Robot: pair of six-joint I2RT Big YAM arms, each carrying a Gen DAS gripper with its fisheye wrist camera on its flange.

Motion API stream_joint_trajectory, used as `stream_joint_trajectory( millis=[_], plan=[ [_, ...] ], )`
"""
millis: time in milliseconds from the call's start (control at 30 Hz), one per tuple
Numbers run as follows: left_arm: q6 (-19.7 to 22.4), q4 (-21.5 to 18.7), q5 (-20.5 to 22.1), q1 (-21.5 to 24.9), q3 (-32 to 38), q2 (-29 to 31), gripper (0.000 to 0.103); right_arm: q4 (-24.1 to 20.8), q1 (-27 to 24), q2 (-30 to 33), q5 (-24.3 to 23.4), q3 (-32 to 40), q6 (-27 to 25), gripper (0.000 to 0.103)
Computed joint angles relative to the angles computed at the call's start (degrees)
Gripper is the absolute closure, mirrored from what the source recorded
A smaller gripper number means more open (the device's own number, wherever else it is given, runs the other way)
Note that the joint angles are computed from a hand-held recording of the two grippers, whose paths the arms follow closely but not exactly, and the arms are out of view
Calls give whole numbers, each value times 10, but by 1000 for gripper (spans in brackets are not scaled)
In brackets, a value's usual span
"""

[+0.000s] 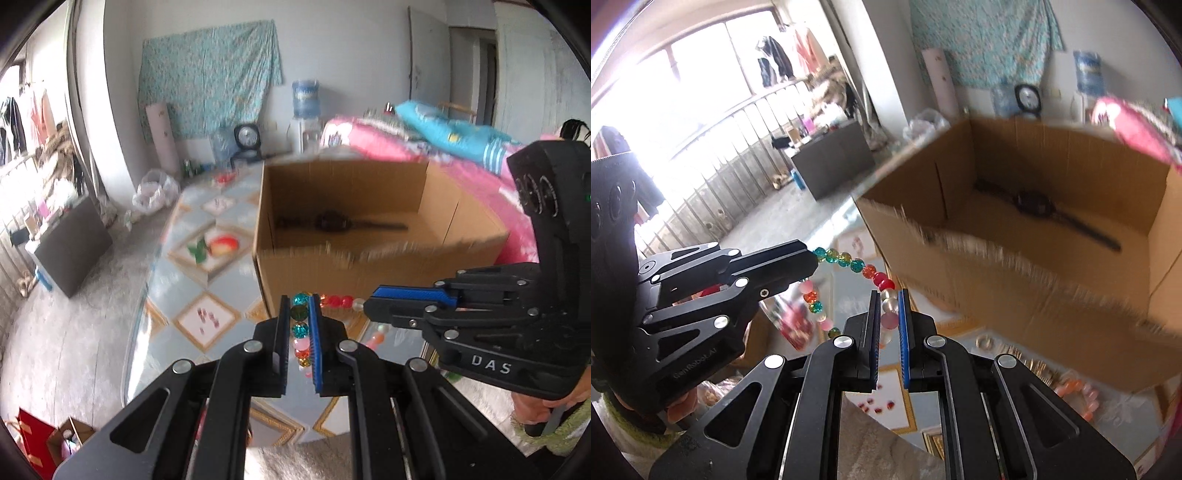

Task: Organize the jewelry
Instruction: 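Lift the bead bracelet with the right gripper and release it into the box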

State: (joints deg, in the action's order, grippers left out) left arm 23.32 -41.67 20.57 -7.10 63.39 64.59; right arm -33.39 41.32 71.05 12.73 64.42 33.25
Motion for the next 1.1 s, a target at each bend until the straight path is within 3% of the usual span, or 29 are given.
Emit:
stream_joint_trajectory(
  millis=[200, 333, 533, 800, 1000, 1100],
  plan=[
    [-12, 20, 28, -11, 59, 13, 94, 9, -35, -9, -13, 42, -53, 96],
    [-27, 12, 52, -23, 121, 58, 94, -15, -84, 7, -55, 86, -81, 96],
    [-37, -30, 48, -58, 225, 160, 94, -105, -157, 61, -128, 156, -102, 96],
    [-7, -130, -15, -87, 316, 279, 94, -230, -225, 179, -271, 238, -87, 96],
    [3, -195, -57, -93, 347, 329, 93, -332, -231, 267, -298, 308, -126, 95],
    [6, -191, -81, -98, 341, 331, 93, -366, -230, 303, -312, 333, -130, 95]
  ],
)
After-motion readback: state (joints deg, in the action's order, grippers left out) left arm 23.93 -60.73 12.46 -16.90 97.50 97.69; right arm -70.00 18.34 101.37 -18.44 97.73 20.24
